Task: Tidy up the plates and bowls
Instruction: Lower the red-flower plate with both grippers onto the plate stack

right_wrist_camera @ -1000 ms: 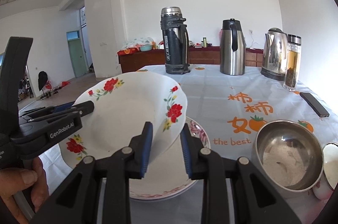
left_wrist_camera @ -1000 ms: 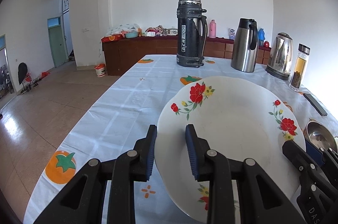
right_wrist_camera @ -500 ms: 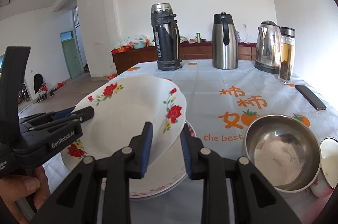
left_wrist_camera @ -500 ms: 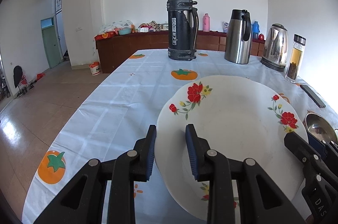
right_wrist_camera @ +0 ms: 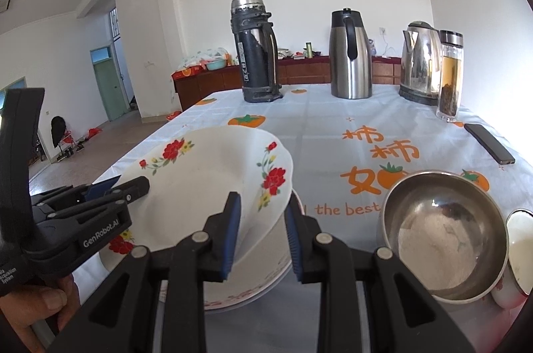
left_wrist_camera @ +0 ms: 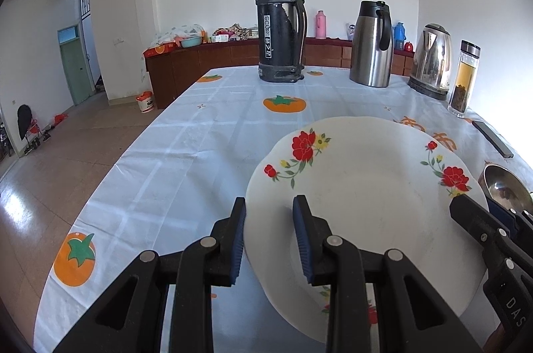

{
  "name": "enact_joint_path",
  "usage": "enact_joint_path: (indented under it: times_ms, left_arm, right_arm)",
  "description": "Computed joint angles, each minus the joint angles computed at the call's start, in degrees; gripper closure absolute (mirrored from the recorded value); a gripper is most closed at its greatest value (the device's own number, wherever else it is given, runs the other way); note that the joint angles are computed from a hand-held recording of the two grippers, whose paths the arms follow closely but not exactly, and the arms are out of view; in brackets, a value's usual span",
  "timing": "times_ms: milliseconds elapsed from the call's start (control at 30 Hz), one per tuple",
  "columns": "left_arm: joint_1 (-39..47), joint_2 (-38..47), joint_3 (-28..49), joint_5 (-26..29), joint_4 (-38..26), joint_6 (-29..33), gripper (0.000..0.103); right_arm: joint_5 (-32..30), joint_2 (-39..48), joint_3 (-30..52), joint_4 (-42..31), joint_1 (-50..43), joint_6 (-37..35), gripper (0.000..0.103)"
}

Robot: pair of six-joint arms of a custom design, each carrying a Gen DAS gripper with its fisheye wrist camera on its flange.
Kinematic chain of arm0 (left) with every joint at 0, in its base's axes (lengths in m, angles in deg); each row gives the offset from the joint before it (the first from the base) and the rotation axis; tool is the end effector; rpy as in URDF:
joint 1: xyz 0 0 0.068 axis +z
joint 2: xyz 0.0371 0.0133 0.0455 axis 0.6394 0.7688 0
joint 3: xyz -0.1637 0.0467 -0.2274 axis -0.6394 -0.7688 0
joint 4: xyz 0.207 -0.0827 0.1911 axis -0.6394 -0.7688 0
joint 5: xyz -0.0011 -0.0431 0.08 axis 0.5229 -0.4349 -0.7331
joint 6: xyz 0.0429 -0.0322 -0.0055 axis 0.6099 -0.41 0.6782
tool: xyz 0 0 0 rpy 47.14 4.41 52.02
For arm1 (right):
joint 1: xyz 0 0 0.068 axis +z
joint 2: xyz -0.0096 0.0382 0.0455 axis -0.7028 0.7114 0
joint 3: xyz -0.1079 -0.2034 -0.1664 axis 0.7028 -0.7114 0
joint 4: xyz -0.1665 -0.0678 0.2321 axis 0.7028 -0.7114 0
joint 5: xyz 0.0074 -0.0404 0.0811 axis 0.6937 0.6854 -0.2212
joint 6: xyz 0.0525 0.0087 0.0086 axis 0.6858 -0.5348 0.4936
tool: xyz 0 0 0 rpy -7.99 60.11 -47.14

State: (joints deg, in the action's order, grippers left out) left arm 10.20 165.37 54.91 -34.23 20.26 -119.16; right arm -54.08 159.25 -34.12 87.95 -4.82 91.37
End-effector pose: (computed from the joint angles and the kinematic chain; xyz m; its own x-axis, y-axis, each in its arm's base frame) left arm 0.2609 -0.1222 0.0325 -0.5572 -0.1500 -0.8167 -0.3153 0.9481 0.0409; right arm 0.2871 0.2348 0.0310 -0.4702 -0.1328 -0.8725 -0.4884 0.8626 0.1319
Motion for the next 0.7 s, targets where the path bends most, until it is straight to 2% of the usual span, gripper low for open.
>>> enact_joint_path:
  times_ms: [700]
  left_arm:
    - [1.5,2.5,2.1,3.0,-1.8,-0.3,0.071]
  right_arm:
    - [-0.4,-0.2,2.2,-4.9,-0.4,0.3,0.076]
